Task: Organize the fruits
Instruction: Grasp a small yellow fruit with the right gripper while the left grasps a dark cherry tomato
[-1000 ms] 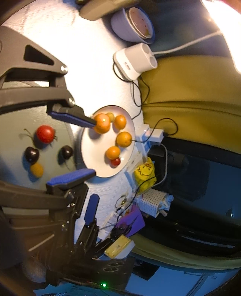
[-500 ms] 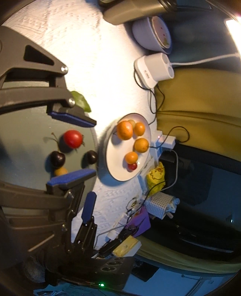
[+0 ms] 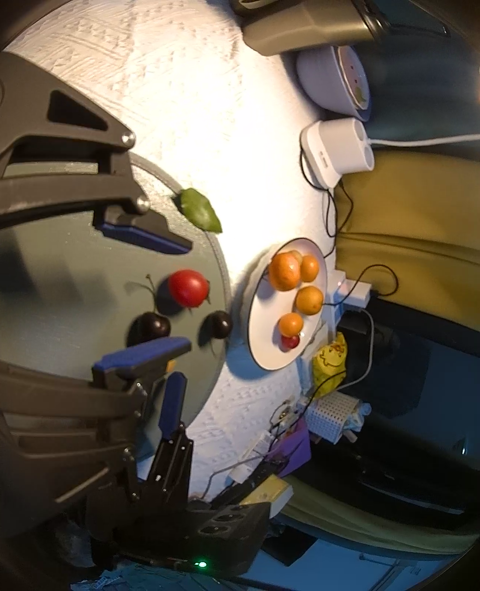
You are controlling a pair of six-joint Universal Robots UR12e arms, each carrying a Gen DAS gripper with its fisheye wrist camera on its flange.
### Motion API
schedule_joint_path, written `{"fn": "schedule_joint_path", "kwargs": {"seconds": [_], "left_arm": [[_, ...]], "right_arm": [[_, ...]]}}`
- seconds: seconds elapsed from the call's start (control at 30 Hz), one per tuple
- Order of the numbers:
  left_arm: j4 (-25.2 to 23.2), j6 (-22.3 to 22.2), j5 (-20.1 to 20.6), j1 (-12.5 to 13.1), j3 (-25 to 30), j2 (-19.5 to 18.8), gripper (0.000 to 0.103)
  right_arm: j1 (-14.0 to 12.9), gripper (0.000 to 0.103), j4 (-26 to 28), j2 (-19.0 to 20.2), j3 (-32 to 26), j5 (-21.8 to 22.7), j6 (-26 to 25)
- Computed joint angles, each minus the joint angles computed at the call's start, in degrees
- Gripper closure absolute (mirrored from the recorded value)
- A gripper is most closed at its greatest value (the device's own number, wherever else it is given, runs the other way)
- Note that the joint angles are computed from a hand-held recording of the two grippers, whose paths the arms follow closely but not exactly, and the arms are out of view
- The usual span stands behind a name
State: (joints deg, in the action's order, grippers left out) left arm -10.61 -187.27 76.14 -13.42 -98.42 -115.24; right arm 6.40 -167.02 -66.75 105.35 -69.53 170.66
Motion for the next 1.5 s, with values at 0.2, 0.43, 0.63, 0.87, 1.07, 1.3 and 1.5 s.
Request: {"fn": "schedule_joint_path", "kwargs": {"seconds": [0.2, 0.43, 0.63, 0.87, 1.07, 1.3, 1.5], "left_arm": [[-0.58, 0.48, 0.24, -0.32, -0.21, 0.0, 0.055], [-1.96, 1.78, 0.6, -0.98, 0.4, -0.4, 0.055], [-2.78, 2.99, 0.91, -1.64, 1.06, -0.83, 0.055], [-3.52, 5.63, 2.14, -2.66, 1.91, -1.67, 0.055], [-2.83, 10.02, 2.99, -3.45, 2.54, -2.46, 0.055], [-4.65, 12.14, 4.57, -3.81, 3.91, -3.48, 0.059], [-7.69, 12.55, 4.87, -3.8, 4.64, -3.84, 0.074]], "right_arm": [[0.19, 0.062, 1.33, 0.33, -0.36, -0.43, -0.97], [0.0, 0.073, 1.11, 0.42, -0.08, -0.17, -2.15], [-0.39, 0.073, 0.05, 0.18, 0.43, -0.02, -2.12], [-1.83, 0.073, -1.72, -0.42, 1.32, 0.36, -0.13], [-2.76, 0.073, -2.87, -0.64, 1.72, 0.42, 1.61], [-3.18, 0.073, -3.97, -0.87, 2.05, 0.43, 2.52], [-3.48, 0.073, -4.61, -0.86, 2.11, 0.4, 3.07]]}}
